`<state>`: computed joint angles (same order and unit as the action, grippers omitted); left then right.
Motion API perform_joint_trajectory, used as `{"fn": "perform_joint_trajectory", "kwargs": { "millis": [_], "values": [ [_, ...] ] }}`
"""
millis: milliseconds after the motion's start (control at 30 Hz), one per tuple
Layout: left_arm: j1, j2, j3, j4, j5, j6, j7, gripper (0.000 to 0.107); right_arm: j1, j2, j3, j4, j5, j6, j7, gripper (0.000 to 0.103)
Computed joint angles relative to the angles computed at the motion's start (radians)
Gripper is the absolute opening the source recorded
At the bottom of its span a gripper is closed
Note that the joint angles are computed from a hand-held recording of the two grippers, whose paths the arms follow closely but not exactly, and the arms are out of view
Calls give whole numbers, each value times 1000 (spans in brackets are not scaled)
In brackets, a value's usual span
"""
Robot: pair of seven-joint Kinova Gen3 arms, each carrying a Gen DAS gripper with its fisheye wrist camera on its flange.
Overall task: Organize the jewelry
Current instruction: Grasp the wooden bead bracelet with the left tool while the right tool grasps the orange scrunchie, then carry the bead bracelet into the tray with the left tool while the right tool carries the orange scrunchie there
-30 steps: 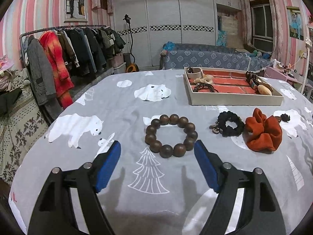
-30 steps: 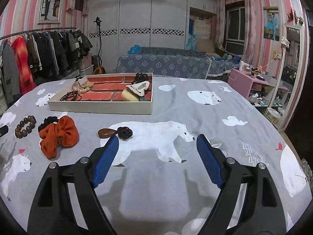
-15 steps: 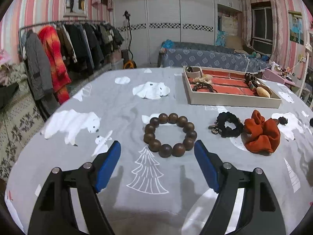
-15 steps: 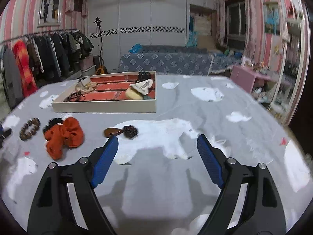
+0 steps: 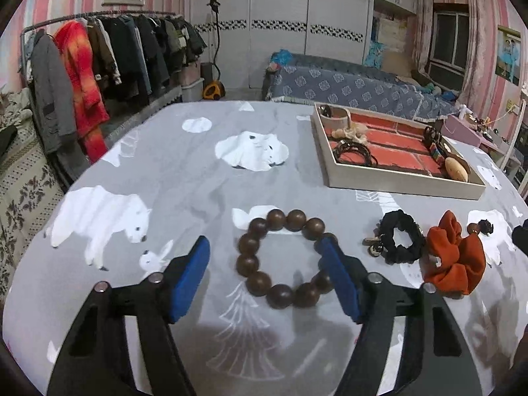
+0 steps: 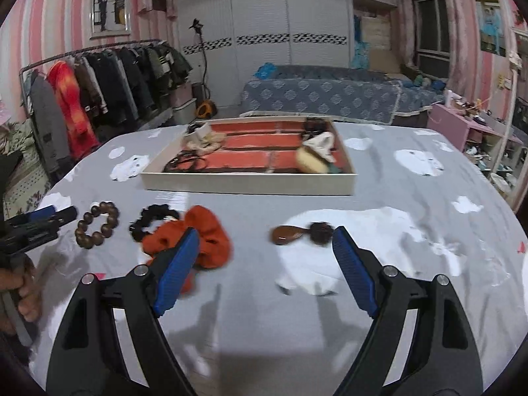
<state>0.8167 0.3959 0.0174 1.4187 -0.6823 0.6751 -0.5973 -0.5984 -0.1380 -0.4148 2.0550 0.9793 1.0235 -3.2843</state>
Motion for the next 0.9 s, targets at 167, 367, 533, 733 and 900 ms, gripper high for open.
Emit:
{"fn": "perform_joint_trajectory", "kwargs": {
  "millis": [167, 367, 533, 733, 900],
  "values": [
    [-55, 36, 34, -54, 96, 25, -97, 49, -9, 73, 30, -62, -5, -29, 35, 81],
    [-102, 100, 48, -134, 224, 107, -218, 32, -42, 179, 96, -142, -60, -28, 130, 77],
    [-85, 99, 17, -129, 235, 100, -218, 24, -16, 231, 176, -183, -216, -96, 286, 48],
    [-86, 59, 12, -68, 244, 30, -215, 19, -4, 223, 210, -167, -272, -177, 353, 26],
    [-67, 16, 4, -16, 215, -12, -182, 19, 3, 192, 207, -145, -273, -206, 355, 19]
  ]
}}
